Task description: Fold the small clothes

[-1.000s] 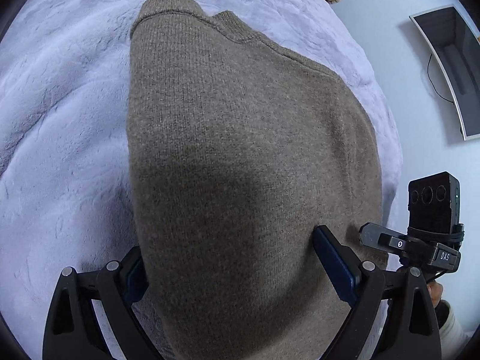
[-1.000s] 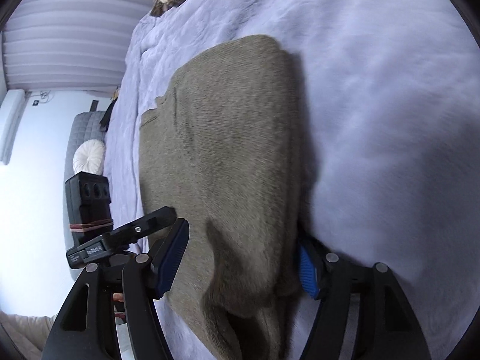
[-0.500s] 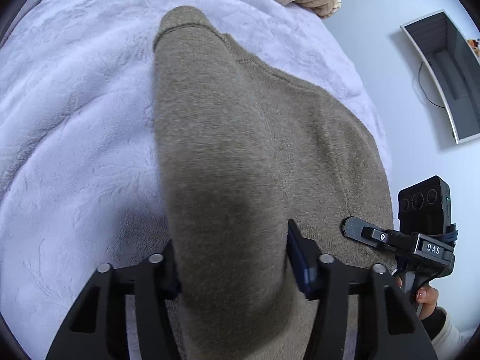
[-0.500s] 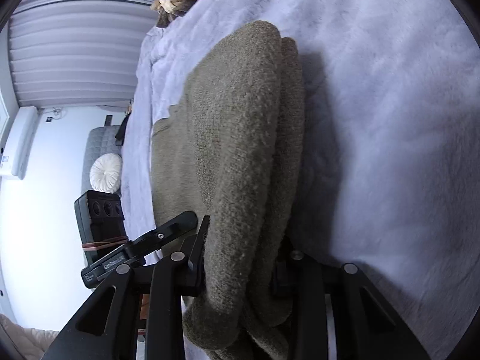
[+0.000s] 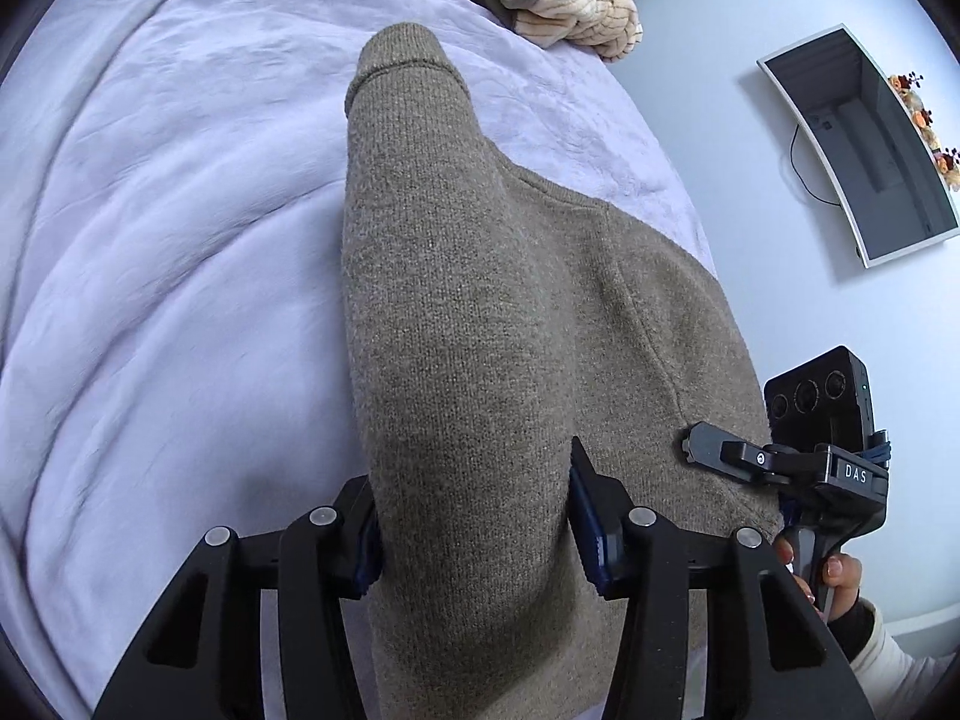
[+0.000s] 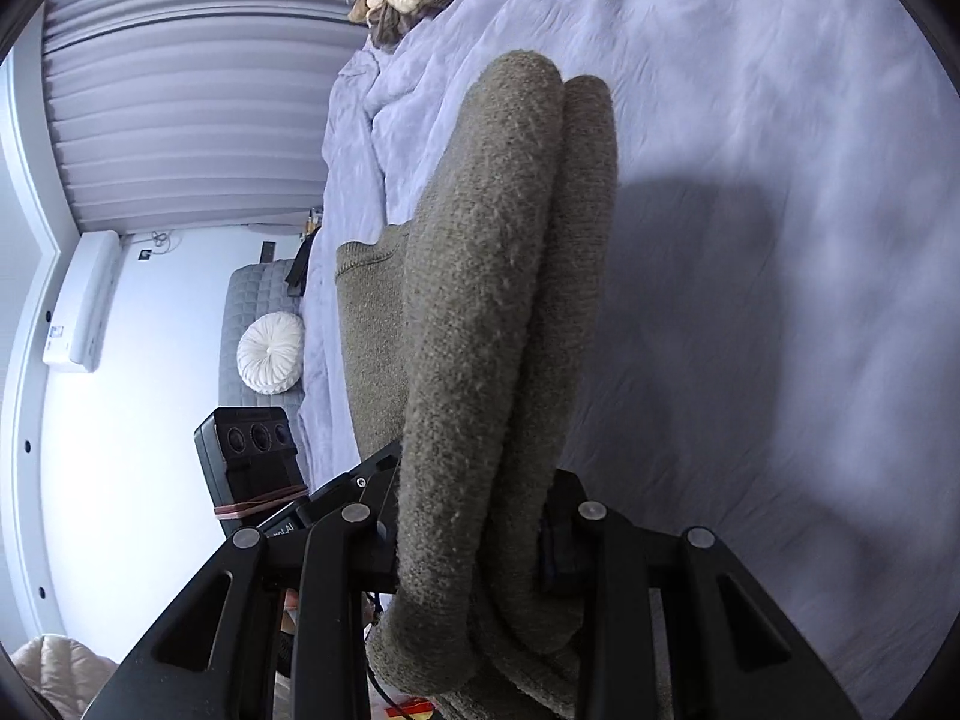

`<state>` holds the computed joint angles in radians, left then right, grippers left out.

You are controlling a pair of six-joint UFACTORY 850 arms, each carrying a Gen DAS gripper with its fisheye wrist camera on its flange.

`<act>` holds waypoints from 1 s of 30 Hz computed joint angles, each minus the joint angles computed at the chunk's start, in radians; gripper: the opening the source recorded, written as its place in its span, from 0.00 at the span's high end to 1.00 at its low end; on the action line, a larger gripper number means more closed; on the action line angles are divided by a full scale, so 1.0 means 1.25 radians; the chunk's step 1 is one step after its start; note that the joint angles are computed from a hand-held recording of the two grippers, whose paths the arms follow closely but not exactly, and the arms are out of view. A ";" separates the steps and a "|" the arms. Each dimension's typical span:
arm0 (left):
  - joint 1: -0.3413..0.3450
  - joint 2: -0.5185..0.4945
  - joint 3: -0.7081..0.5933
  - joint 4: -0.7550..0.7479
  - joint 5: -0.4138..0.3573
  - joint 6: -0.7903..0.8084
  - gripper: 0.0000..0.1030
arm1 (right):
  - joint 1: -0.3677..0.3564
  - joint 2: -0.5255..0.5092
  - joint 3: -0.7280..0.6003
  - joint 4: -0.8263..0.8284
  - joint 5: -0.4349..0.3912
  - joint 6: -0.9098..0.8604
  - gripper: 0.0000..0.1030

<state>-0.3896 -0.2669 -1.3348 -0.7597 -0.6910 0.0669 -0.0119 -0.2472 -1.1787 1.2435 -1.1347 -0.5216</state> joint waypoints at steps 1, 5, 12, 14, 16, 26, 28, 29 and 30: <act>0.005 0.021 0.022 0.008 -0.003 -0.004 0.50 | 0.011 0.009 0.013 0.009 0.003 0.003 0.68; 0.026 0.115 0.123 0.041 -0.013 -0.033 0.50 | 0.059 0.039 0.067 0.041 0.017 0.000 0.68; 0.043 0.221 0.265 0.118 -0.011 -0.114 0.49 | 0.145 0.044 0.108 0.013 0.079 0.033 0.68; 0.049 0.245 0.292 0.150 -0.010 -0.146 0.49 | 0.159 0.046 0.102 -0.037 0.113 0.065 0.65; 0.070 0.288 0.328 0.131 0.007 -0.123 0.49 | 0.159 0.051 0.099 -0.069 0.136 0.093 0.61; 0.047 0.272 0.294 0.128 0.073 -0.044 0.49 | 0.179 0.096 0.056 -0.226 0.227 0.109 0.76; 0.030 0.261 0.292 0.126 0.071 -0.024 0.49 | 0.197 0.107 0.045 -0.289 0.245 0.110 0.76; 0.020 0.254 0.294 0.142 0.071 -0.029 0.49 | 0.205 0.106 0.040 -0.333 0.258 0.129 0.76; 0.011 0.243 0.290 0.157 0.074 -0.041 0.50 | 0.213 0.101 0.033 -0.397 0.272 0.173 0.76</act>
